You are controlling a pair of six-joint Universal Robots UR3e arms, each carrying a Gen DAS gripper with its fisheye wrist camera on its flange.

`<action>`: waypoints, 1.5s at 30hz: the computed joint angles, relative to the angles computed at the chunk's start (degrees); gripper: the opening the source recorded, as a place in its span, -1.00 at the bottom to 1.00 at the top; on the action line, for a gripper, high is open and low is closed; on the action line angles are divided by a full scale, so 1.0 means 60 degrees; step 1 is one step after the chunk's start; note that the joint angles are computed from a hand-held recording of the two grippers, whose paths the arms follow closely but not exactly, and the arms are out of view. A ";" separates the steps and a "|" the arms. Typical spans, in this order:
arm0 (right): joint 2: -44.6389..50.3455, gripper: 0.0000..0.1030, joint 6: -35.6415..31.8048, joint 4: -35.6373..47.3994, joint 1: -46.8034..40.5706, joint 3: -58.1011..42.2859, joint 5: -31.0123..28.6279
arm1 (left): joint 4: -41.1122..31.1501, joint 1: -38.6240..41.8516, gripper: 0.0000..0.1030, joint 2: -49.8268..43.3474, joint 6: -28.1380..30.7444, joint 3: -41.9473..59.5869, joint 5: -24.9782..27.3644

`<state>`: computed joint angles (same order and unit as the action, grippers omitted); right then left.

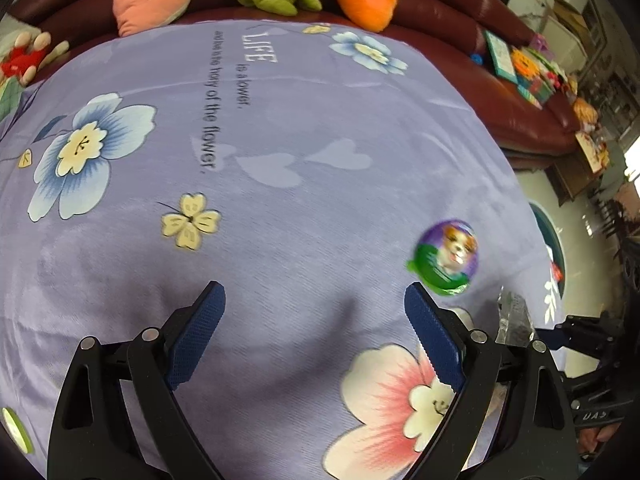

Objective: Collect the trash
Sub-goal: 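Grasp the purple Happy Egg with the left tool while the right tool grasps the clear green packet, then carry the purple egg and clear packet over the teal bin and release both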

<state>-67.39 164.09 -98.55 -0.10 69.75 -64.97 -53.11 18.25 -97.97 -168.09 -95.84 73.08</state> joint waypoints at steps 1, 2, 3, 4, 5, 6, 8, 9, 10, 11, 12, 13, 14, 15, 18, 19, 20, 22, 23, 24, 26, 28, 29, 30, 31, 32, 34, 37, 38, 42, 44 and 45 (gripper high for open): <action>-0.0176 0.03 0.0003 -0.0107 -0.0139 0.0272 0.0010 | -0.0031 -0.0101 0.78 -0.0007 -0.0016 0.0035 0.0040; -0.0370 0.03 0.0000 -0.0221 -0.0310 0.0553 0.0041 | -0.0056 -0.0267 0.78 -0.0017 -0.0048 0.0075 0.0113; -0.0589 0.03 0.0005 -0.0344 -0.0541 0.0852 0.0107 | -0.0070 -0.0485 0.78 -0.0080 -0.0088 0.0165 0.0204; -0.0778 0.03 0.0019 -0.0464 -0.0782 0.1091 0.0188 | -0.0066 -0.0634 0.78 -0.0137 -0.0114 0.0233 0.0258; -0.0885 0.03 0.0023 -0.0539 -0.0962 0.1218 0.0248 | -0.0052 -0.0865 0.78 -0.0263 -0.0150 0.0370 0.0341; -0.1043 0.03 0.0079 -0.0677 -0.1202 0.1406 0.0340 | -0.0024 -0.1127 0.78 -0.0435 -0.0182 0.0561 0.0446; -0.1231 0.03 0.0149 -0.0842 -0.1580 0.1623 0.0534 | 0.0109 -0.1584 0.78 -0.0735 -0.0216 0.0845 0.0649; -0.1325 0.03 0.0173 -0.0927 -0.1805 0.1732 0.0650 | 0.0230 -0.1887 0.78 -0.0993 -0.0184 0.1076 0.0805; -0.1341 0.04 0.0177 -0.0958 -0.1916 0.1739 0.0693 | 0.0318 -0.2081 0.78 -0.1179 -0.0168 0.1236 0.0924; -0.1384 0.04 0.0164 -0.1006 -0.2060 0.1793 0.0756 | 0.0448 -0.2310 0.78 -0.1444 -0.0154 0.1441 0.1080; -0.1435 0.04 0.0129 -0.1043 -0.2226 0.1874 0.0845 | 0.0485 -0.2500 0.77 -0.1736 -0.0191 0.1698 0.1231; -0.1442 0.04 0.0104 -0.1058 -0.2345 0.1907 0.0913 | 0.0446 -0.2626 0.76 -0.1981 -0.0260 0.1943 0.1323; -0.1436 0.04 0.0081 -0.1080 -0.2466 0.1941 0.0970 | 0.0389 -0.2707 0.75 -0.2184 -0.0307 0.2150 0.1360; -0.1408 0.04 0.0096 -0.1112 -0.2536 0.1947 0.1010 | 0.0299 -0.2770 0.66 -0.2400 -0.0328 0.2394 0.1356; -0.1341 0.04 0.0081 -0.1160 -0.2840 0.2021 0.1176 | 0.0224 -0.3035 0.28 -0.2858 -0.0222 0.2895 0.1465; -0.1327 0.04 0.0074 -0.1165 -0.2915 0.2033 0.1210 | 0.0290 -0.3146 0.07 -0.2938 -0.0188 0.2946 0.1579; -0.1285 0.04 0.0078 -0.1190 -0.2982 0.2033 0.1251 | 0.0382 -0.3237 0.07 -0.2948 -0.0217 0.2921 0.1691; -0.1220 0.04 0.0102 -0.1259 -0.3093 0.2042 0.1337 | 0.0766 -0.3390 0.06 -0.2873 -0.0394 0.2740 0.1880; -0.1194 0.04 0.0104 -0.1300 -0.3161 0.2070 0.1398 | 0.0779 -0.3422 0.06 -0.2805 -0.0516 0.2719 0.1892; -0.1174 0.04 0.0080 -0.1284 -0.3216 0.2058 0.1435 | 0.0774 -0.3473 0.06 -0.2738 -0.0691 0.2741 0.1914; -0.1137 0.04 0.0011 -0.1254 -0.3349 0.2027 0.1539 | 0.0733 -0.3539 0.06 -0.2579 -0.0857 0.2778 0.1871; -0.1183 0.04 -0.0021 -0.1276 -0.3517 0.2075 0.1700 | 0.0575 -0.3703 0.06 -0.2478 -0.0988 0.3004 0.1832; -0.1246 0.04 -0.0038 -0.1301 -0.3641 0.2127 0.1802 | 0.0480 -0.3840 0.06 -0.2494 -0.1038 0.3171 0.1865; -0.1324 0.04 -0.0062 -0.1311 -0.3745 0.2184 0.1876 | 0.0367 -0.3953 0.06 -0.2518 -0.1069 0.3345 0.1876; -0.1414 0.04 -0.0095 -0.1325 -0.3881 0.2243 0.1966 | 0.0238 -0.4100 0.06 -0.2579 -0.1121 0.3586 0.1881; -0.1495 0.04 -0.0115 -0.1328 -0.3984 0.2292 0.2029 | 0.0167 -0.4210 0.06 -0.2656 -0.1165 0.3771 0.1901; -0.1738 0.04 -0.0211 -0.1338 -0.4372 0.2451 0.2230 | -0.0042 -0.4516 0.06 -0.2852 -0.1285 0.4286 0.1956; -0.1974 0.04 -0.0384 -0.1277 -0.4955 0.2551 0.2452 | -0.0451 -0.4927 0.06 -0.3252 -0.1413 0.5154 0.1995; -0.2031 0.04 -0.0425 -0.1266 -0.5139 0.2567 0.2508 | -0.0569 -0.5025 0.06 -0.3373 -0.1443 0.5402 0.1994; -0.2343 0.04 -0.0632 -0.1196 -0.6034 0.2700 0.2798 | -0.1159 -0.5579 0.07 -0.4078 -0.1569 0.6774 0.2062; -0.2402 0.04 -0.0680 -0.1211 -0.6344 0.2725 0.2884 | -0.1554 -0.5884 0.07 -0.4601 -0.1610 0.7698 0.2117; -0.2444 0.04 -0.0702 -0.1272 -0.6566 0.2755 0.2931 | -0.1801 -0.6026 0.07 -0.4908 -0.1626 0.8244 0.2131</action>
